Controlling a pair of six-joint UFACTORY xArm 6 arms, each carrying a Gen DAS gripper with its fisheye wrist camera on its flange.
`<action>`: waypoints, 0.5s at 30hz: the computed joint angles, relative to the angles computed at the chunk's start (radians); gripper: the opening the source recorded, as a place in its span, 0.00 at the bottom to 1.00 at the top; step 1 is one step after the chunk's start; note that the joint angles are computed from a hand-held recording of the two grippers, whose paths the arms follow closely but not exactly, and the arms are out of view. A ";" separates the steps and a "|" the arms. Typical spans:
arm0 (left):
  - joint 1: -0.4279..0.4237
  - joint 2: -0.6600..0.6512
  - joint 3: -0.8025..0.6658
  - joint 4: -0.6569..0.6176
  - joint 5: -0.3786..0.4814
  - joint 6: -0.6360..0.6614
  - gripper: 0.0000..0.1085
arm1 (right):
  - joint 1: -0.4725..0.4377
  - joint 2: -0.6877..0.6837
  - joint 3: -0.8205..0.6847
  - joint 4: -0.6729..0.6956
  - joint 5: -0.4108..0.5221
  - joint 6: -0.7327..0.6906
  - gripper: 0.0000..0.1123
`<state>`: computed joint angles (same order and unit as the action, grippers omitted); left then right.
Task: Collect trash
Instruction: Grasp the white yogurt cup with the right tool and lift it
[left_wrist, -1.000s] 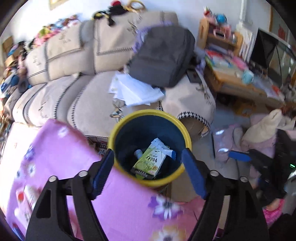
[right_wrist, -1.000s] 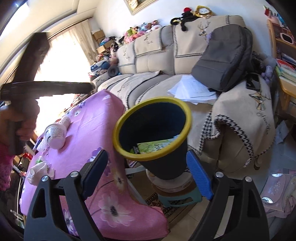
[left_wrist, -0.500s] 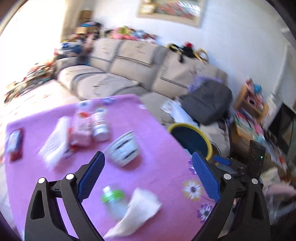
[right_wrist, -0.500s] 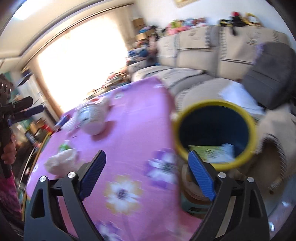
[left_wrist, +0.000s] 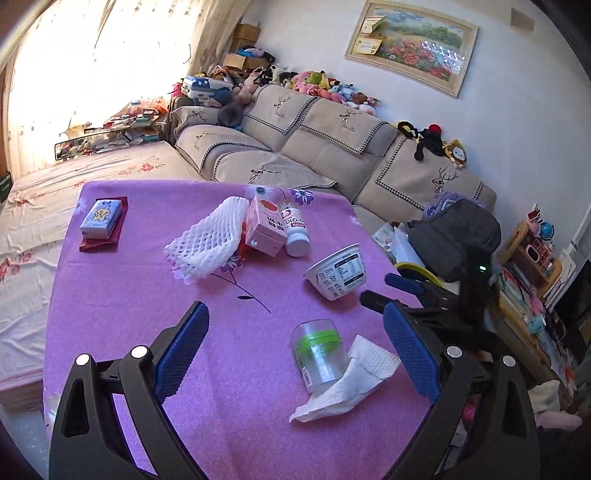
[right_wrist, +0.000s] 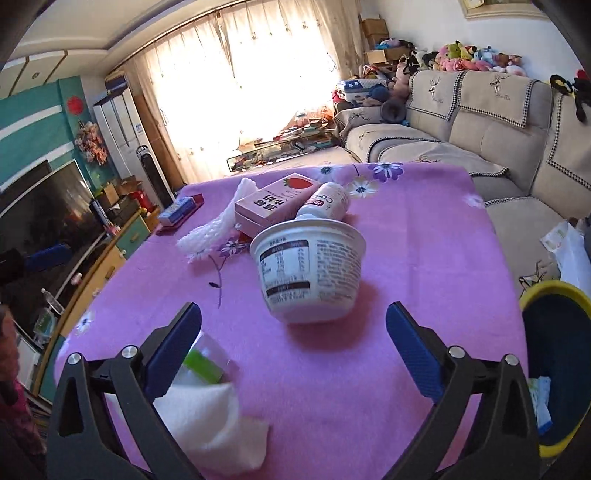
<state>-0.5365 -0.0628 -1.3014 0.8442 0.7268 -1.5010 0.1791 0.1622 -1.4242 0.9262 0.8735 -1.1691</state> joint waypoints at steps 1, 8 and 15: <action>0.005 -0.006 0.012 0.000 -0.009 -0.001 0.87 | 0.012 0.014 -0.013 -0.021 -0.004 0.024 0.85; 0.024 0.004 0.028 -0.014 -0.051 -0.017 0.87 | 0.061 0.098 -0.079 -0.105 -0.036 0.145 0.85; 0.049 0.017 0.046 -0.043 -0.106 0.000 0.87 | 0.068 0.132 -0.123 -0.117 -0.011 0.195 0.65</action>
<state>-0.4871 -0.0463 -1.2557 0.8009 0.6211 -1.5011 0.2471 0.2945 -1.5467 0.8088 0.8621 -0.9744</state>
